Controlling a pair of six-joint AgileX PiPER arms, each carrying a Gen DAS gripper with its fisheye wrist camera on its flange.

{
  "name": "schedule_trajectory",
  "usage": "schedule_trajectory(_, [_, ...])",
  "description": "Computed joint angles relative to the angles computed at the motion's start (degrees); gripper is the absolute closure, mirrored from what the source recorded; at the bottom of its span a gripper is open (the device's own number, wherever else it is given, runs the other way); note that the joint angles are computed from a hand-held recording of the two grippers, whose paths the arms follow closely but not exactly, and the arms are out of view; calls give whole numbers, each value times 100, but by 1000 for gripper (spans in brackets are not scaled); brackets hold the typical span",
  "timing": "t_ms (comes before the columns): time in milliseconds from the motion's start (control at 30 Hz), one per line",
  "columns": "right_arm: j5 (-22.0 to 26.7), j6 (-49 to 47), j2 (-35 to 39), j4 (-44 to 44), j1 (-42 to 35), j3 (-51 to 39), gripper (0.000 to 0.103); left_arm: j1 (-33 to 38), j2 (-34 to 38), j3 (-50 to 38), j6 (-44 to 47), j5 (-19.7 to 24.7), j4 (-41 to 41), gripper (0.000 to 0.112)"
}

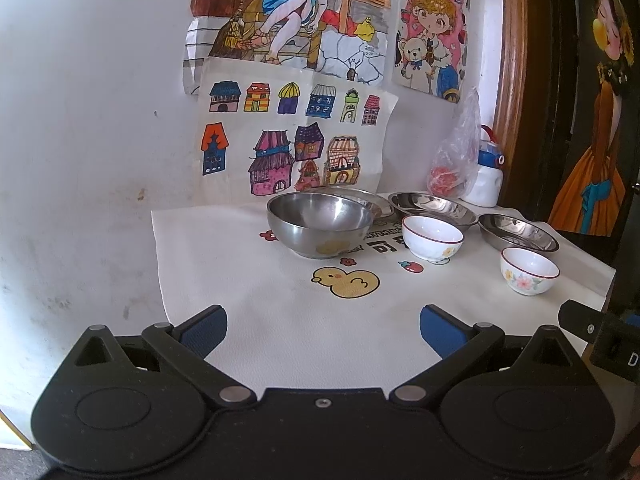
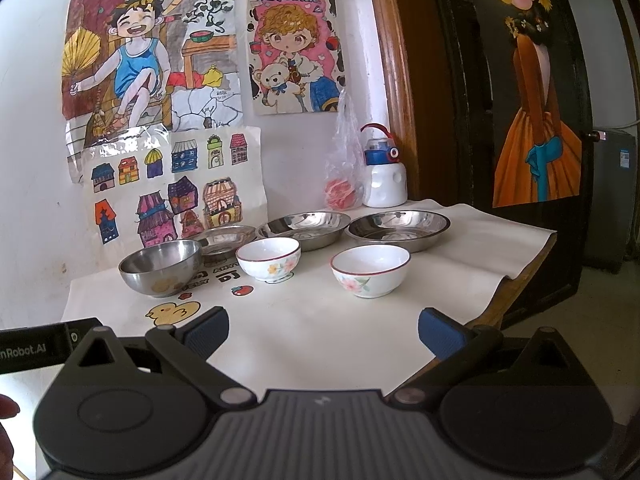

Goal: Organize plates and bowls

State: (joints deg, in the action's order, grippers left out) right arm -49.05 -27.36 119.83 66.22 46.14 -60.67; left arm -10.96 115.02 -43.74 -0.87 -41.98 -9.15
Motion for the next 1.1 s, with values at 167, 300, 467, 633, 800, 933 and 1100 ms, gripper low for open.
schedule_trajectory(167, [-4,-9,12,12,8,-14,0,8,-11,12,14,3,1,10])
schedule_trajectory(300, [-12,-8,14,7,7,-14,0,1,8,4,4,-10,5,10])
schedule_trajectory(467, [-21,-25,23,10,8,-28,0,12,-11,10,1,7,10,10])
schedule_trajectory(633, [-38,-50,15,27,28,-28,0,16,-14,9,-7,14,18,10])
schedule_trajectory(800, [-45,-49,18,29,31,-29,0,-11,11,-3,2,4,-19,10])
schedule_trajectory(933, [-45,-49,18,29,31,-29,0,7,1,6,-13,6,11,10])
schedule_trajectory(1100, [-52,-49,19,31,34,-29,0,-16,13,-8,26,11,-60,10])
